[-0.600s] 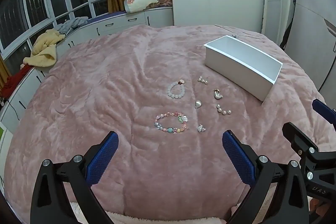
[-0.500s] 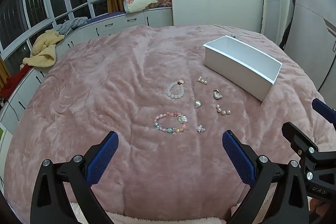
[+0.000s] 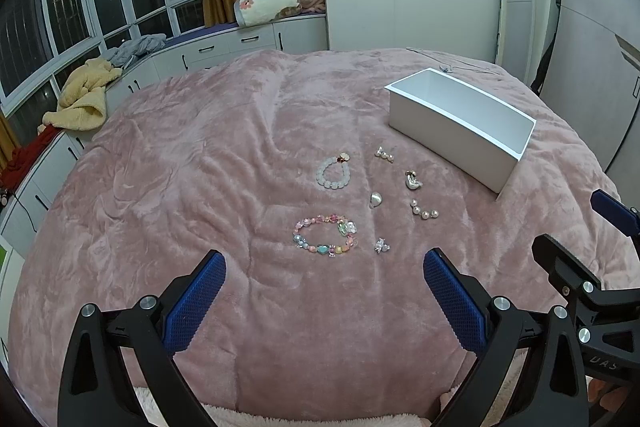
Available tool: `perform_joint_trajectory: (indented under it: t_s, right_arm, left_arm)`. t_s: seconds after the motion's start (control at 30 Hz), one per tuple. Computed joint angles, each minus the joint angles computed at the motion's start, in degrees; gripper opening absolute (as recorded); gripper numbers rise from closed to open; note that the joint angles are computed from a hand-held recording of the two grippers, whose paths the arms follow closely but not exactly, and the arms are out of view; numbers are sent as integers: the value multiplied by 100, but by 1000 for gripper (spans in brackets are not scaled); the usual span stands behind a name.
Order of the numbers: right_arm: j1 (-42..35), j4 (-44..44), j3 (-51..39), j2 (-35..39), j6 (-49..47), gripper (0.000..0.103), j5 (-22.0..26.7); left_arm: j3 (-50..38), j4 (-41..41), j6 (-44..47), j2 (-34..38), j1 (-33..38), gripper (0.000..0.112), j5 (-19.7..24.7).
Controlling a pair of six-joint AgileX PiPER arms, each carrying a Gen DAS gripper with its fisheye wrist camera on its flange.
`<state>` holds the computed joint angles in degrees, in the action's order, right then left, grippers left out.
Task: Organize jewelry
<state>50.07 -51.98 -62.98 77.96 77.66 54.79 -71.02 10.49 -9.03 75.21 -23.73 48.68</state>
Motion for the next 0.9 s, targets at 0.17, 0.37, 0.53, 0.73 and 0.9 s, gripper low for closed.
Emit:
perform_joint_trajectory:
  t_s: [0.17,0.37,0.53,0.73,0.9]
  right_arm:
    - [-18,13,-2,2,-10,99,-21]
    - [-13,-1,-4,-1,-12,99,-10]
    - [-20,4,-3,-1,-16,99,-18]
    - [-14,-4,1,-2,-5,99,-14]
    - [-17,6,-19,0,-21,99,-11]
  left_arm:
    - [2,-5,-5,2,-16,100,-6]
    - [-82,-154,69,9,25,100,68]
    - [-130,-187,117,-1,30,100,111]
    - [-229,-412,220,-18,71,100,178]
    - [-253,-441,254,1,85,100,234]
